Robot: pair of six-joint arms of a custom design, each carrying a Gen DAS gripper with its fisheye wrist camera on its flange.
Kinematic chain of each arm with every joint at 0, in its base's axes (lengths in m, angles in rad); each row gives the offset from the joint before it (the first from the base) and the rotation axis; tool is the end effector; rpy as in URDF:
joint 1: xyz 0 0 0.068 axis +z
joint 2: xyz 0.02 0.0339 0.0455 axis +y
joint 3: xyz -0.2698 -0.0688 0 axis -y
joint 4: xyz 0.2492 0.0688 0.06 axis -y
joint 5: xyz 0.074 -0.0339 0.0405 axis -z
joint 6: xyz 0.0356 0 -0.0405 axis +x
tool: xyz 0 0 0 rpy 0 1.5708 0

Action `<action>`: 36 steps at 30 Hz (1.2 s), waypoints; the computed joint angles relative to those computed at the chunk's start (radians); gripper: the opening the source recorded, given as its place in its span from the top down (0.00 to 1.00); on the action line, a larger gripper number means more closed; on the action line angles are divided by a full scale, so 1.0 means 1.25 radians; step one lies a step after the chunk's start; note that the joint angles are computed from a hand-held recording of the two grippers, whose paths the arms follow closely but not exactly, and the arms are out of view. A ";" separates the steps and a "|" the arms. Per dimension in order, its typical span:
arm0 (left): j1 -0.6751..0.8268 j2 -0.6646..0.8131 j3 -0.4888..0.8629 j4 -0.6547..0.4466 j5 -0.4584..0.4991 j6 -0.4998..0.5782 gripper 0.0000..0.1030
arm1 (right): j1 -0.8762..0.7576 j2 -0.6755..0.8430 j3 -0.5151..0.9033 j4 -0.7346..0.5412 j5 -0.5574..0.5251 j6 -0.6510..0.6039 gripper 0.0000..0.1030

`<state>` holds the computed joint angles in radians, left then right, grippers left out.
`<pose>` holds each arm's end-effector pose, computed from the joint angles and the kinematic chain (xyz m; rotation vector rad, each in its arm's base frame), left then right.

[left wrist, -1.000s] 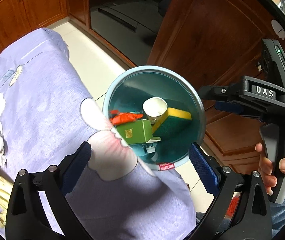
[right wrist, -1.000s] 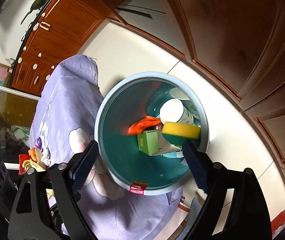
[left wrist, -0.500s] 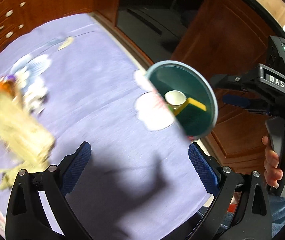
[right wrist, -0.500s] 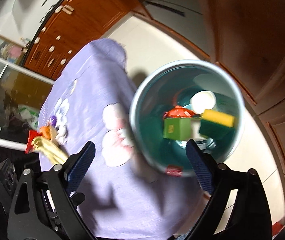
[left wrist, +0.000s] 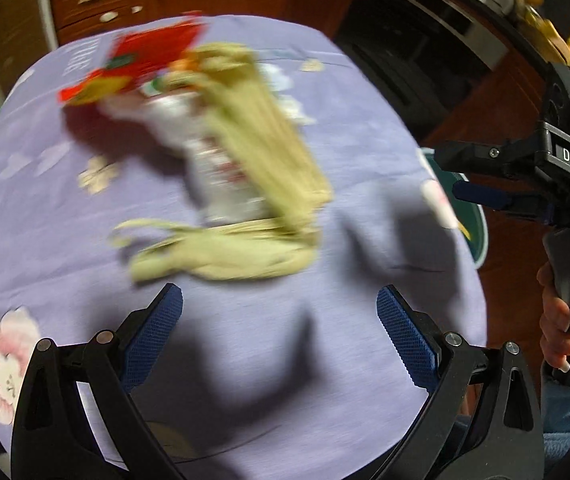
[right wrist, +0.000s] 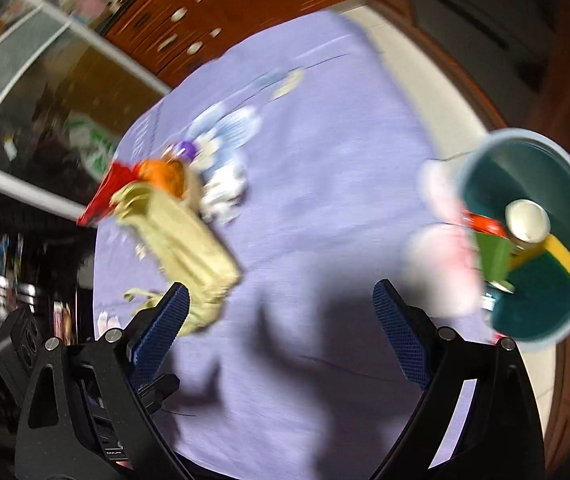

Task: Collect trash
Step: 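Move both tools back over the table toward the corn husks and plastic bag, then grasp the pale corn husks with the right tool while the left tool grasps the clear plastic bag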

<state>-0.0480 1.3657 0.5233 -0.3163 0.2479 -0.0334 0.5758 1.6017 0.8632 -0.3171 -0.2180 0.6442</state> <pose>0.2185 -0.0192 0.1322 0.0906 2.7177 -0.3615 0.2530 0.1734 0.1651 0.0149 2.7669 0.6655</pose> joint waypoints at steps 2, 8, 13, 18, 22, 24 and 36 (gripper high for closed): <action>0.072 0.013 -0.007 0.002 0.028 0.043 0.05 | 0.036 0.062 0.060 -0.005 0.001 -0.007 0.14; 0.215 0.073 -0.007 0.010 0.078 0.122 0.05 | 0.089 0.249 0.252 -0.023 -0.016 -0.051 0.14; 0.271 0.136 0.008 0.030 0.090 0.151 0.05 | 0.099 0.360 0.363 -0.055 -0.031 -0.090 0.14; 0.321 0.139 0.005 0.026 0.112 0.188 0.05 | 0.130 0.371 0.372 -0.080 -0.052 -0.104 0.14; 0.340 0.111 -0.017 0.022 0.129 0.196 0.05 | 0.177 0.345 0.345 -0.095 -0.034 -0.104 0.14; 0.380 0.099 -0.024 0.006 0.145 0.230 0.05 | 0.195 0.339 0.337 -0.105 -0.023 -0.098 0.14; 0.531 0.077 -0.045 -0.052 0.208 0.345 0.05 | 0.289 0.430 0.445 -0.186 0.173 -0.099 0.29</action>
<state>0.6156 1.4622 0.4675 -0.3817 0.5080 0.3976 0.9369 2.1396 1.4188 -0.5495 -0.0022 0.5210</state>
